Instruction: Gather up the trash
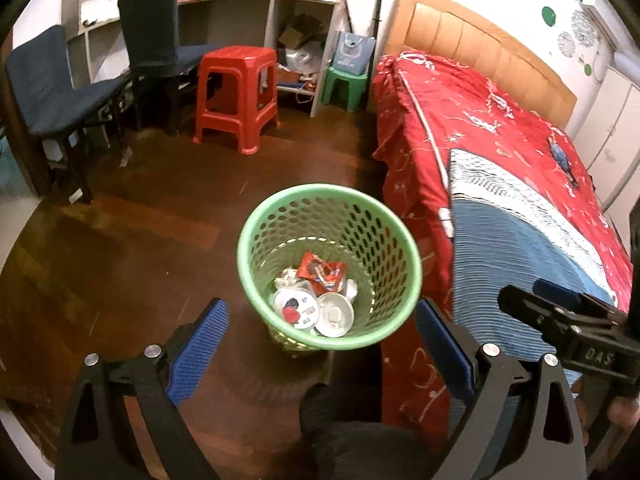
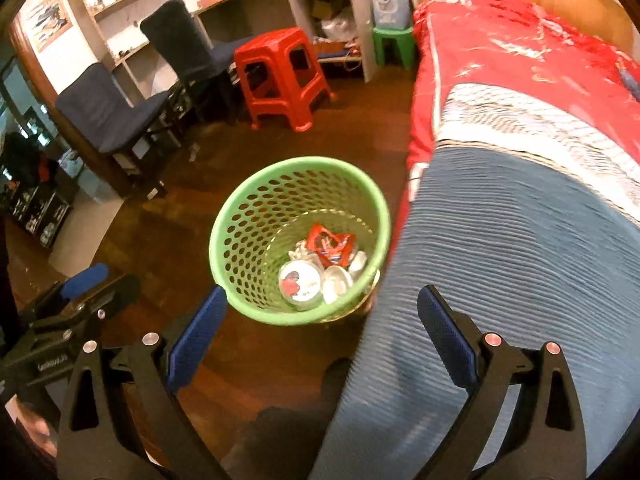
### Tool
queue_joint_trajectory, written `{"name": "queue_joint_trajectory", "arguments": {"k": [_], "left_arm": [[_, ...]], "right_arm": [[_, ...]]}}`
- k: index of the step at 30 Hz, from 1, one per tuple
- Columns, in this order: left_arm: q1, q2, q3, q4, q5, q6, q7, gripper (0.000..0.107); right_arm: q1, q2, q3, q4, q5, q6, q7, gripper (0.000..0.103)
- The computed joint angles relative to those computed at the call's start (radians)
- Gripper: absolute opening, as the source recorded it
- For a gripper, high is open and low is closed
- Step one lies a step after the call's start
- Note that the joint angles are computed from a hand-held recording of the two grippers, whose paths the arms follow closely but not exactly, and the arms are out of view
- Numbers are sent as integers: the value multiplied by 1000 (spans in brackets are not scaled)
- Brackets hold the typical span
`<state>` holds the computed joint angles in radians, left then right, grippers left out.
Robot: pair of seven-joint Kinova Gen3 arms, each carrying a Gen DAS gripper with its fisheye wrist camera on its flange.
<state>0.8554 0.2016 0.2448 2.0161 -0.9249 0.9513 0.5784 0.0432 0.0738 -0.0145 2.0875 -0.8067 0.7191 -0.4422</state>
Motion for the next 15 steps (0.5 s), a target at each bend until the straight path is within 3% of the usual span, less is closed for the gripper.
{"name": "queue_joint_trajectory", "arguments": {"k": [15], "left_arm": [[106, 73, 8, -217, -12, 150, -107, 91]], "right_arm": [[105, -151, 174, 67, -18, 50, 99, 95]]}}
